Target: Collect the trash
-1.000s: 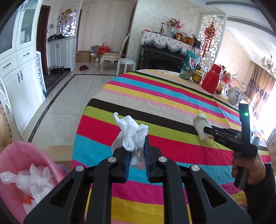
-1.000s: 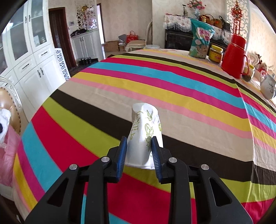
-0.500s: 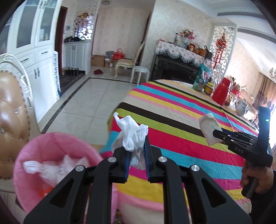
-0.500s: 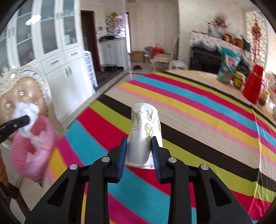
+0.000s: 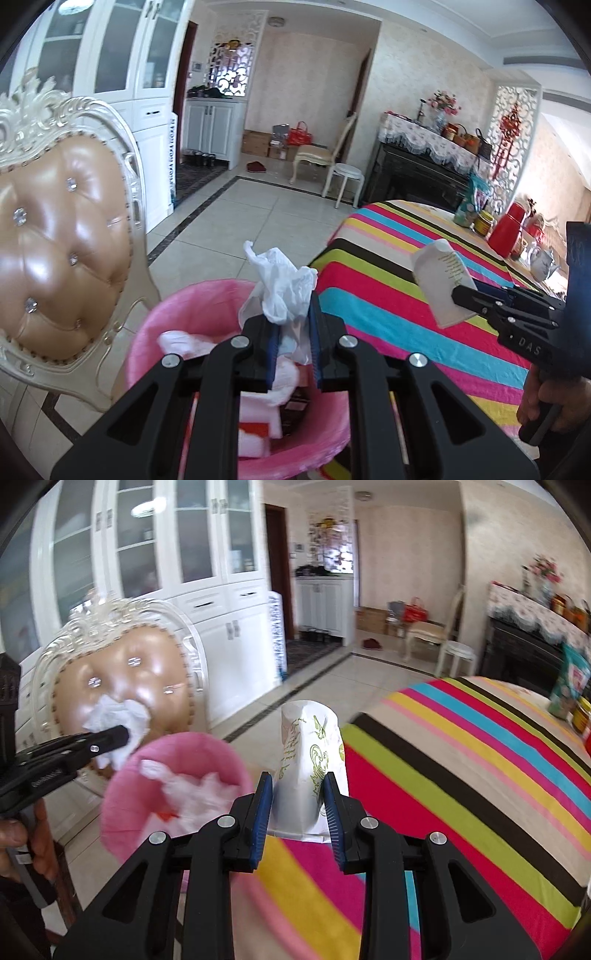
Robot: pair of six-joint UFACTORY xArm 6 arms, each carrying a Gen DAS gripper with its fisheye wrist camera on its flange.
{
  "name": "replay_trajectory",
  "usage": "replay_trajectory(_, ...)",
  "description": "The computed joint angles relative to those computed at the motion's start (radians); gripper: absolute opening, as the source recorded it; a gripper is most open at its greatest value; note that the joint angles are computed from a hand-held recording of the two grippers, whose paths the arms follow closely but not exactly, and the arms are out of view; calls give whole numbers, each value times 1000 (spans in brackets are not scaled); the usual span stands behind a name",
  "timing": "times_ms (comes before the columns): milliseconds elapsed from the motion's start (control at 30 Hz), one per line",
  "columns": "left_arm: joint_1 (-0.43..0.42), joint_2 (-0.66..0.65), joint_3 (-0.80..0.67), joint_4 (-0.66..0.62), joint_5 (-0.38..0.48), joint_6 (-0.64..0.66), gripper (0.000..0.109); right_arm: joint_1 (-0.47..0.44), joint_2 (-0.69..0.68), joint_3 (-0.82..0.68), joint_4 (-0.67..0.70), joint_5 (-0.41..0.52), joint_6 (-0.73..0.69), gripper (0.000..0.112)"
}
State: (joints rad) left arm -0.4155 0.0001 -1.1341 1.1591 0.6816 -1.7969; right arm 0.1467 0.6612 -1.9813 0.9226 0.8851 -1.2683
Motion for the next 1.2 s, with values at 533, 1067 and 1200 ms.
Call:
replay_trajectory(533,40,-133,157,9,-30,-76,20,137,-137,241,11,-26,-101,30)
replay_trajectory(1067,-53,-193,214,-68,94,-110,91,108,-188,352,94,-101,-182,69)
replay_trajectory(1200,-139,-170,179,-125,226,-84,98,75,-222,407,129,-91,-218,75)
